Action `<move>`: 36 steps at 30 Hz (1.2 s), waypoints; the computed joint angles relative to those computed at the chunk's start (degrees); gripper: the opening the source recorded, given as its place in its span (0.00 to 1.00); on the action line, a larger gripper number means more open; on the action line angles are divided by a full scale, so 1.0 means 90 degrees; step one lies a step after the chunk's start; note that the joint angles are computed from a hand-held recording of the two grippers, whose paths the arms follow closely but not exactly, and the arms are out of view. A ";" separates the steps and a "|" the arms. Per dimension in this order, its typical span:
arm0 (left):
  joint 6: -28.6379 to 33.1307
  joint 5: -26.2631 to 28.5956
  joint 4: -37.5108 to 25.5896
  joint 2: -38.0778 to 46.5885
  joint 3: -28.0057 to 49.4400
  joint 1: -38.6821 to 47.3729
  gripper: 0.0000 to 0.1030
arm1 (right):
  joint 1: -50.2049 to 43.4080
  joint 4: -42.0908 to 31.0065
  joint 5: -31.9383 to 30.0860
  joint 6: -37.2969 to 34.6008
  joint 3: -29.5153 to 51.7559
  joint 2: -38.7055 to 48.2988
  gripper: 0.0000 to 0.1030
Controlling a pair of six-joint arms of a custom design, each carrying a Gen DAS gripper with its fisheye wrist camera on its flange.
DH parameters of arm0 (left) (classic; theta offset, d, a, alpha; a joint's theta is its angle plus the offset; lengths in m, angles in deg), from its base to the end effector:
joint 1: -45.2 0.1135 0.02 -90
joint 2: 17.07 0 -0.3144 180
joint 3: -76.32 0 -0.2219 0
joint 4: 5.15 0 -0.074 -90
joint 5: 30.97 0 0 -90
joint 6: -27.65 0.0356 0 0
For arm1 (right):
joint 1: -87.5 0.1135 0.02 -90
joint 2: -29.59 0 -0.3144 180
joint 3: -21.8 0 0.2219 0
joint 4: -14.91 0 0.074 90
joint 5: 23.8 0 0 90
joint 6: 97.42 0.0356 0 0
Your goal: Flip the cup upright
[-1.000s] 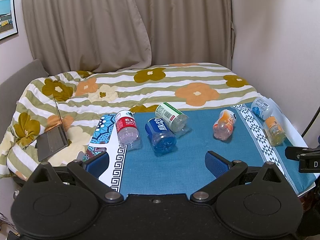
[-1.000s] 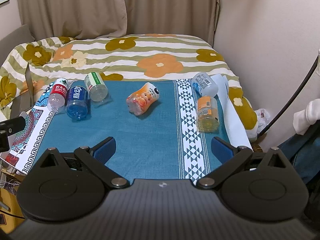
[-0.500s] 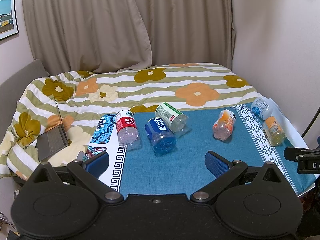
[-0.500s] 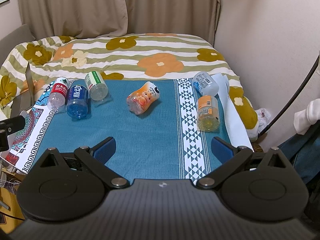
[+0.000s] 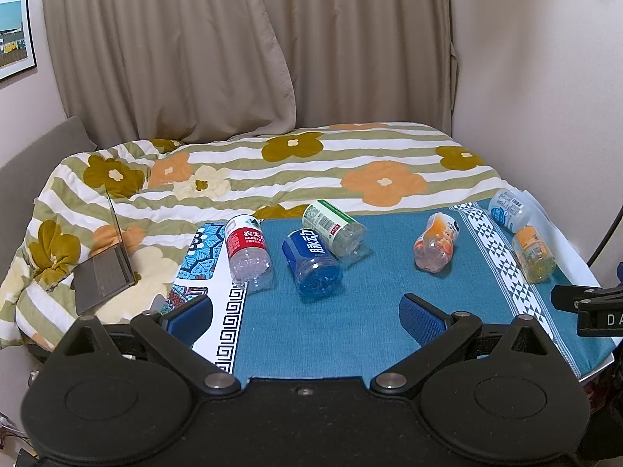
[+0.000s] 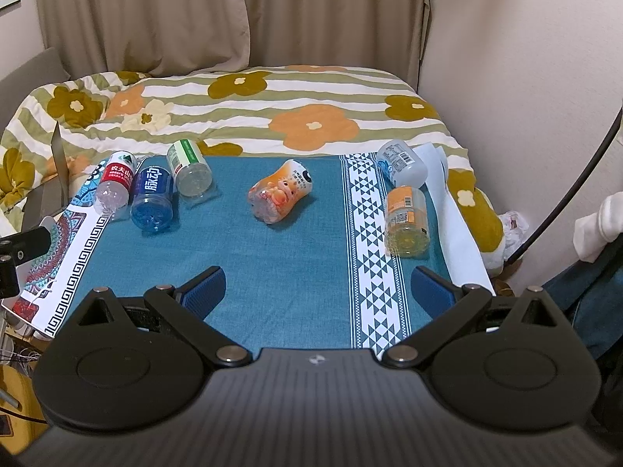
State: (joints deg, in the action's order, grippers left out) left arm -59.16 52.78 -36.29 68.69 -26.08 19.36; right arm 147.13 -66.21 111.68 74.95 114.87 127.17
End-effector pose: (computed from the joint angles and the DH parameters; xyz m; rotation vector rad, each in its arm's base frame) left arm 0.2726 -0.1277 0.3263 0.5082 2.1953 -0.0890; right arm 0.1686 0.2376 0.3090 0.5016 2.3034 -0.2366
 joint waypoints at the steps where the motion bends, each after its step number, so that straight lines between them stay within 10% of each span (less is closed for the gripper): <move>1: -0.0001 0.0000 -0.0002 0.0003 0.0003 0.0001 1.00 | 0.0005 -0.0009 -0.0001 0.0012 0.0001 -0.0002 1.00; 27: -0.0072 -0.0212 -0.0409 -0.0123 0.0293 -0.0220 1.00 | 0.0047 -0.0197 -0.0053 -0.0051 0.0327 0.0044 1.00; 36: -0.0124 -0.0686 -0.0665 0.0304 0.0978 -0.0700 1.00 | -0.0443 0.0658 -0.0243 -0.1244 -0.0271 -0.0743 1.00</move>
State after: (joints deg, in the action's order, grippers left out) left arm -60.28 46.61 -42.28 71.43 -17.28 13.06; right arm 143.14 -60.28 109.49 63.75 112.43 120.48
